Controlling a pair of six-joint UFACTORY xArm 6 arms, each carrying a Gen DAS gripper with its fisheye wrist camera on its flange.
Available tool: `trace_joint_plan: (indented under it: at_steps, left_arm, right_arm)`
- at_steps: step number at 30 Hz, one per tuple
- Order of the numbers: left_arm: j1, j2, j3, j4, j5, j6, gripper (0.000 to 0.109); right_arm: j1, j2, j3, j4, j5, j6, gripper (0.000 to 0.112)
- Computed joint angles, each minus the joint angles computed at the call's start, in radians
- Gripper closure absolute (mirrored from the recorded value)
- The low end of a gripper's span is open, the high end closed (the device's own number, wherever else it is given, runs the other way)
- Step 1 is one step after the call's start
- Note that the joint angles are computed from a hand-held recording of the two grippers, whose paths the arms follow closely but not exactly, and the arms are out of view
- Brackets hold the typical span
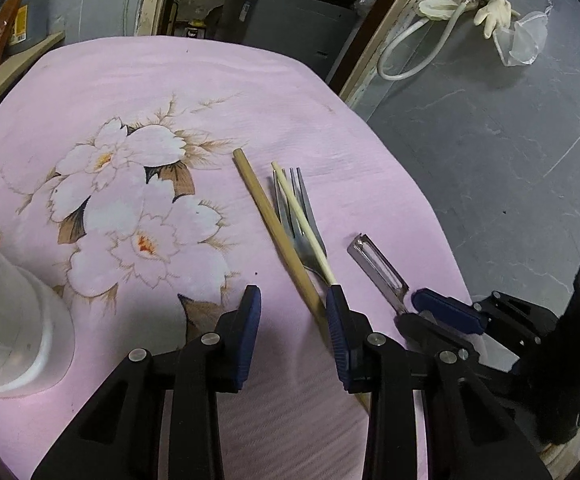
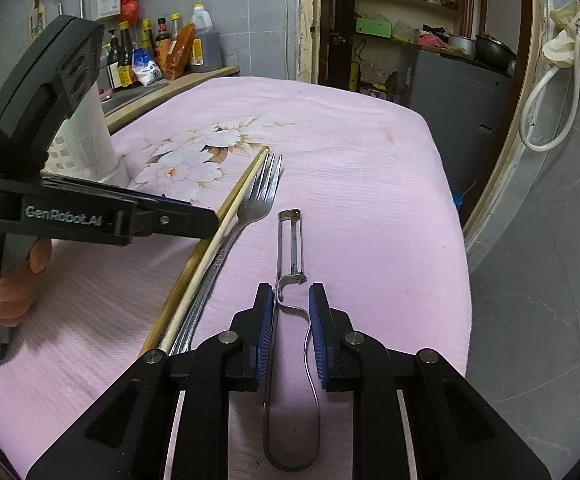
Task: Organize utensils
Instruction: 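Close the left gripper on one chopstick beside the fork, then lift the peeler and chopstick and carry both over the white caddy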
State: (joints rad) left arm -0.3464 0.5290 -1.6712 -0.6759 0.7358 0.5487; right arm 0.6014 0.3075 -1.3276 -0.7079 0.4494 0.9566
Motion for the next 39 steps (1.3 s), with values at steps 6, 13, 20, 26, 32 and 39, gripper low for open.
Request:
trace_joint_plan:
  at_steps: [6,13,20,26,32,39]
  left_arm:
    - [-0.007,0.016,-0.023,0.042,-0.006,-0.061,0.085]
    - [0.010,0.022,-0.045,-0.010,0.059,-0.049,0.102]
    - [0.022,0.044,-0.086,-0.015,0.113,-0.061,0.100]
    - [0.037,0.103,-0.175,-0.036,0.182,-0.112,0.098]
    - [0.027,0.072,-0.131,-0.034,0.148,-0.110,0.100]
    - [0.026,-0.037,0.011,-0.046,0.109,-0.007,0.103]
  right_arm:
    - [0.000,0.010,-0.013,0.015,0.006,-0.012,0.096]
    - [0.002,0.015,-0.022,0.036,0.012,-0.036,0.096]
    - [-0.004,0.063,-0.093,0.099,0.042,-0.111,0.096]
    - [-0.015,0.094,-0.137,0.184,0.042,-0.217,0.095]
    - [-0.010,0.122,-0.188,0.229,0.086,-0.284,0.097]
    - [-0.004,0.086,-0.140,0.195,0.060,-0.228,0.099]
